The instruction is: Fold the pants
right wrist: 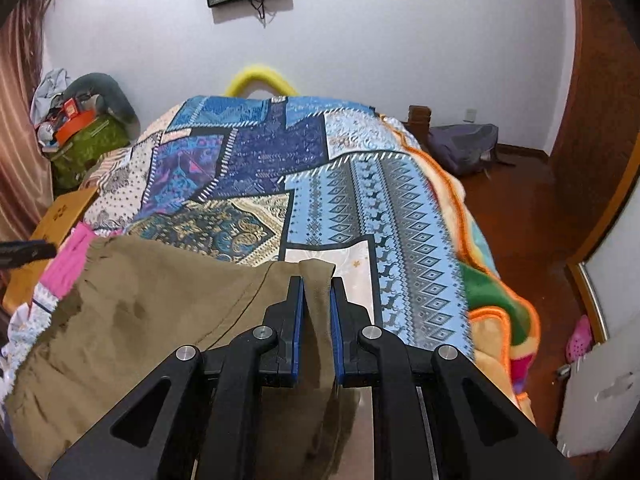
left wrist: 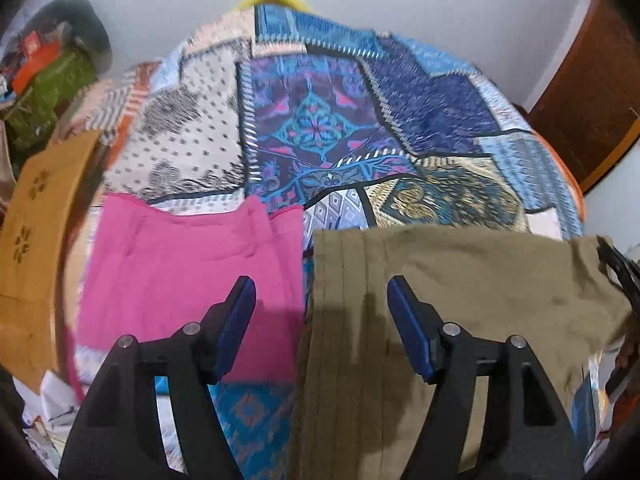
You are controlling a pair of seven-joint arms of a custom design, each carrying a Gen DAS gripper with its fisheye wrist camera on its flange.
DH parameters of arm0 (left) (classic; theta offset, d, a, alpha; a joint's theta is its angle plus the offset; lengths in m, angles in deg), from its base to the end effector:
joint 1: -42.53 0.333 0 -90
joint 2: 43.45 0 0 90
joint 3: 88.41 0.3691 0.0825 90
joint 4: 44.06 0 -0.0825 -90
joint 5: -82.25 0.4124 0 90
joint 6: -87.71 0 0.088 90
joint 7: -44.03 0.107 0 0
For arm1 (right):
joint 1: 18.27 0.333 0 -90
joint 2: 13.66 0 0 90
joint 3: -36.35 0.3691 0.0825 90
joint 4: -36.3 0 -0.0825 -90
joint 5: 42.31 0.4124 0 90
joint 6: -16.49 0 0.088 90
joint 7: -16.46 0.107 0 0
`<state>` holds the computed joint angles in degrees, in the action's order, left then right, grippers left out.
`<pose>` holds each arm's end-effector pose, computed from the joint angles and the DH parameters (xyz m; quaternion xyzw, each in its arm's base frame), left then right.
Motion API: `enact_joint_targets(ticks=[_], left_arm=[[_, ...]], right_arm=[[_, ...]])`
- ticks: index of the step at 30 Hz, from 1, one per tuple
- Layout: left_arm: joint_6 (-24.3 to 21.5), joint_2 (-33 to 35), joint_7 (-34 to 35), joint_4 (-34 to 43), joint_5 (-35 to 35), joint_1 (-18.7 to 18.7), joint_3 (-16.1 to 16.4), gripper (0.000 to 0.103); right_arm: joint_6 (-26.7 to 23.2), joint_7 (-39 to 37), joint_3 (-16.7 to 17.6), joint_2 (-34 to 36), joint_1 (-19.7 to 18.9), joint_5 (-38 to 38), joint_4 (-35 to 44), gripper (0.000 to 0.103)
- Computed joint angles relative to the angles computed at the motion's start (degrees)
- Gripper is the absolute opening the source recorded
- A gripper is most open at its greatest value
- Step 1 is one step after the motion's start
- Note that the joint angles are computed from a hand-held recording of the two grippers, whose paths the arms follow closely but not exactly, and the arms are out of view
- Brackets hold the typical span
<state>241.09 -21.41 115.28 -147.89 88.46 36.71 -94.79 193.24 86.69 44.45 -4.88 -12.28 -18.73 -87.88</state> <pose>0.7096 -0.1473 0.4166 -0.7027 0.6699 -0.2003 0.1317 0.6185 0.1180 0.4434 -0.7110 0.5940 -0.2050 0.3157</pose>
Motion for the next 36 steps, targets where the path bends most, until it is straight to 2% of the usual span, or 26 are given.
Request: enact_joint_targets(ticks=[3, 5, 10, 12, 15, 17, 19, 22, 24, 29, 34, 35, 36], left_arm=[[-2.80, 4.39, 1.20, 5.17, -0.98, 0.33, -0.40, 0.068], [-3.53, 6.81, 2.64, 7.77, -3.11, 1.25, -1.61, 0.068], [-3.02, 9.48, 6.25, 10.42, -9.89, 3.80, -4.61, 0.068], [-2.84, 9.87, 8.14, 10.77, -11.25, 4.05, -5.28, 0.056], [-2.12, 8.69, 5.43, 9.76, -7.00, 0.27, -1.47, 0.051], [0.37, 6.02, 2.17, 6.70, -1.34, -3.12, 1.97, 0.049], [3.23, 2.61, -0.20, 2.83, 3.16, -4.88, 3.69, 0.049], [5.98, -3.21, -3.24, -2.55, 7.82, -5.52, 4.48, 0.047], [8.13, -8.31, -5.10, -6.86, 11.15, -5.49, 4.69, 0.047], [11.01, -19.54, -8.27, -15.58, 16.81, -3.24, 2.62, 0.047], [12.43, -29.38, -6.89, -24.32, 16.06, 0.00, -1.03, 0.047], [12.40, -30.84, -7.38, -25.74, 16.96, 0.93, -2.02, 0.045], [12.28, -32.83, -7.20, -27.74, 17.20, 1.55, -2.81, 0.034]], right_arm=[[0.42, -7.39, 4.93, 0.97, -4.27, 7.45, 0.29, 0.011], [0.50, -10.56, 6.19, 1.59, -5.31, 10.43, 0.67, 0.011], [0.74, -14.38, 6.35, 2.26, -5.13, 12.87, 0.93, 0.011], [0.75, -15.08, 6.28, 2.21, -5.00, 13.37, 0.87, 0.011], [0.93, -15.10, 5.88, 1.64, -4.64, 14.02, 0.59, 0.011], [1.13, -15.08, 5.61, 1.35, -4.39, 14.42, 0.62, 0.011], [1.21, -14.90, 5.15, 0.42, -3.98, 14.49, 0.32, 0.011], [0.85, -16.65, 5.01, -1.57, -3.67, 17.27, -0.10, 0.011], [1.16, -20.66, 5.61, -3.78, -3.69, 22.63, -0.57, 0.011], [0.14, -30.89, 4.03, -11.36, -0.92, 35.73, -2.52, 0.011], [0.59, -35.67, 0.33, -19.10, 4.68, 41.36, -6.63, 0.011], [0.51, -36.13, -0.45, -20.88, 5.85, 42.07, -7.87, 0.011], [0.37, -36.23, -1.10, -22.71, 6.88, 42.31, -9.28, 0.011]])
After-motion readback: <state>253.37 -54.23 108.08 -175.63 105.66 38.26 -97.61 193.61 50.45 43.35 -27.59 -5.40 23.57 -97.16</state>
